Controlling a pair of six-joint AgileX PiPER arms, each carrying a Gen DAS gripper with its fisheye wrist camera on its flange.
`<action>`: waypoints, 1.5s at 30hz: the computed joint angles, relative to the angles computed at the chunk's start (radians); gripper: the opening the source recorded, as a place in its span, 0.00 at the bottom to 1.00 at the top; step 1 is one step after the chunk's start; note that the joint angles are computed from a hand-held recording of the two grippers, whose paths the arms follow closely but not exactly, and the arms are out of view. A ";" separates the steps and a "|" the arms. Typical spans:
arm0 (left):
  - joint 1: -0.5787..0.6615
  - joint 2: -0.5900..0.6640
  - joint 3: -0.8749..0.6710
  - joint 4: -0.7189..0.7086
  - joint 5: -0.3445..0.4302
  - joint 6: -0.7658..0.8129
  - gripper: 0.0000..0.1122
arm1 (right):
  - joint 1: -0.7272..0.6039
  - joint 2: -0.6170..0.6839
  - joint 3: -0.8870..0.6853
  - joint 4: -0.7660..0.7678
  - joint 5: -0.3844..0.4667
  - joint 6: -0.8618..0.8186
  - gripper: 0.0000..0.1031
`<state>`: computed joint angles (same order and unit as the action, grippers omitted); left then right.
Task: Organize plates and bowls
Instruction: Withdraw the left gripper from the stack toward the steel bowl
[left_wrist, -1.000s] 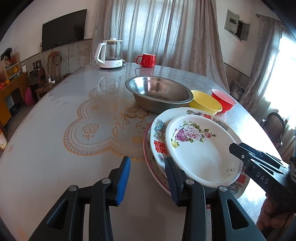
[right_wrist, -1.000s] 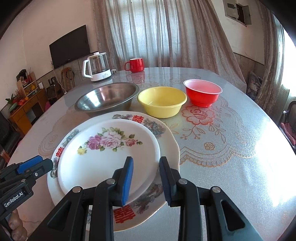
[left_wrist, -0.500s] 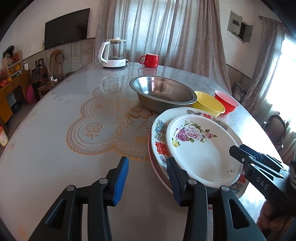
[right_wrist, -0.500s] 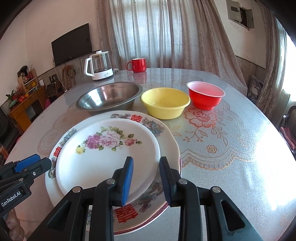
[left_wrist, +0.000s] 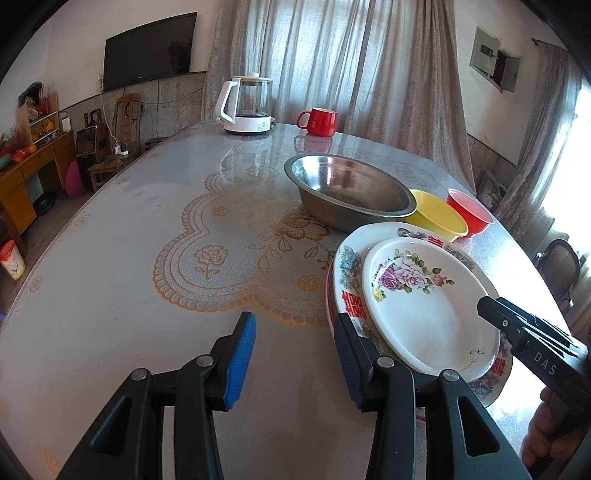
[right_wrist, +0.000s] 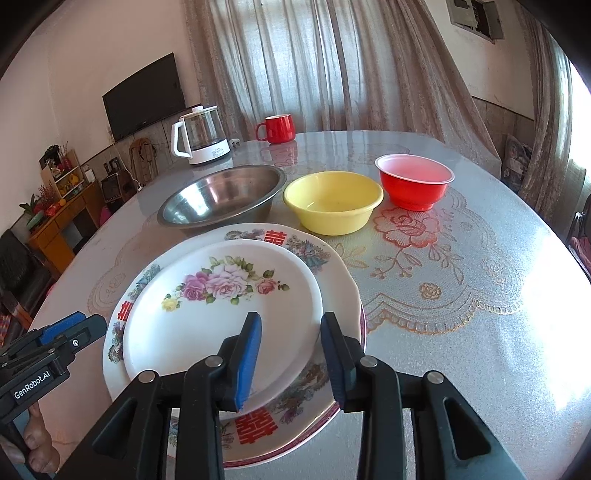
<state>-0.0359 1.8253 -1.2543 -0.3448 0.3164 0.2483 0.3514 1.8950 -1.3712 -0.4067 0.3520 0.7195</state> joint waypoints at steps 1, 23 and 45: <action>-0.001 0.006 -0.008 0.059 0.004 -0.062 0.40 | 0.000 0.001 -0.001 0.000 -0.001 -0.001 0.33; 0.022 0.077 -0.105 0.296 0.078 -0.290 0.40 | -0.048 0.072 -0.144 0.315 0.058 -0.318 0.43; 0.105 0.238 -0.407 0.172 0.280 -0.191 0.45 | -0.110 0.309 -0.603 0.718 0.328 -0.610 0.43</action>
<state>0.0688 2.0637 -1.6609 -0.1730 0.5960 0.0578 0.2416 2.2039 -1.9739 0.3110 0.6802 0.1098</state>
